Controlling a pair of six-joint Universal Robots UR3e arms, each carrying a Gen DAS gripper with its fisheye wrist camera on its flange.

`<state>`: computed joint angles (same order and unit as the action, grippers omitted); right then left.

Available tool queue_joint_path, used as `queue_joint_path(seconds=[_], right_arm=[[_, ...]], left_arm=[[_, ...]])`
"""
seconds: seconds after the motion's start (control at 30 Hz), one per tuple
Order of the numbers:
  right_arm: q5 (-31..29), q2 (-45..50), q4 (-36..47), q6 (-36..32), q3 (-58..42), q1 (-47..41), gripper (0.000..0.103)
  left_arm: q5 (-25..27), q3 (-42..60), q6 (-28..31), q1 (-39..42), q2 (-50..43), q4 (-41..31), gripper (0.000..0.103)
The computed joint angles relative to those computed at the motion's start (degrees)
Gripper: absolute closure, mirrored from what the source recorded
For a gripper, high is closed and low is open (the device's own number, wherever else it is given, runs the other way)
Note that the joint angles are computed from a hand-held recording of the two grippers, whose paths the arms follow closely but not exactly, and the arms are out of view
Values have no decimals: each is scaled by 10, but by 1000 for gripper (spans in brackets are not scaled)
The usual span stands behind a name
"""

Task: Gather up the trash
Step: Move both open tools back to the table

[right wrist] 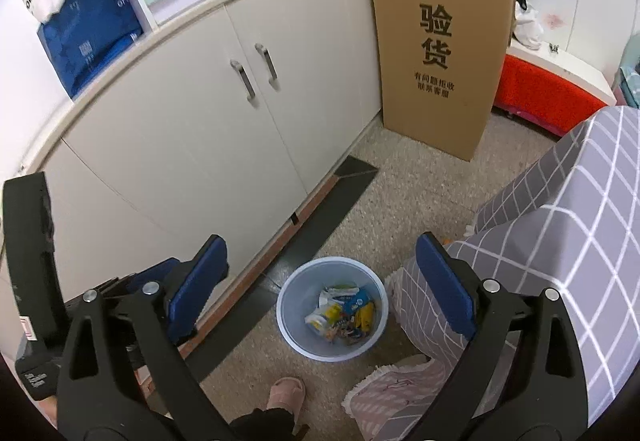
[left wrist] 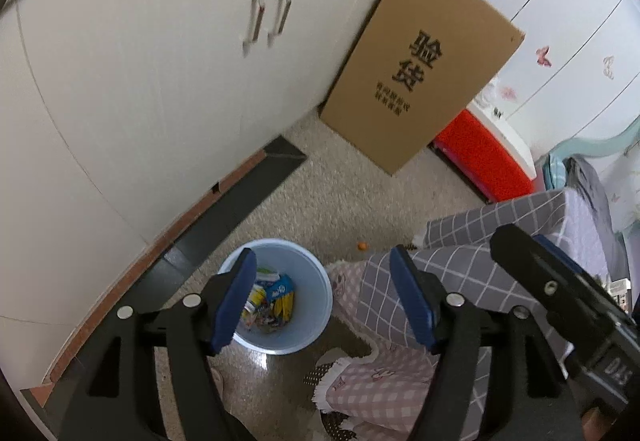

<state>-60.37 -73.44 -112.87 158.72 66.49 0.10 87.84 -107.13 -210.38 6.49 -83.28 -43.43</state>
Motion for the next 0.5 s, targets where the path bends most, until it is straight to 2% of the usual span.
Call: queue_joint_path(seconds=[0.3,0.5], right_arm=[[106,-110,84,-63,7,-112,10],[158,-169,154,-134,-2,-263,10]], left_arm=[[140,108,-45,-130,11,-39,28],[225,259,-72,-260,-80,-86,24]])
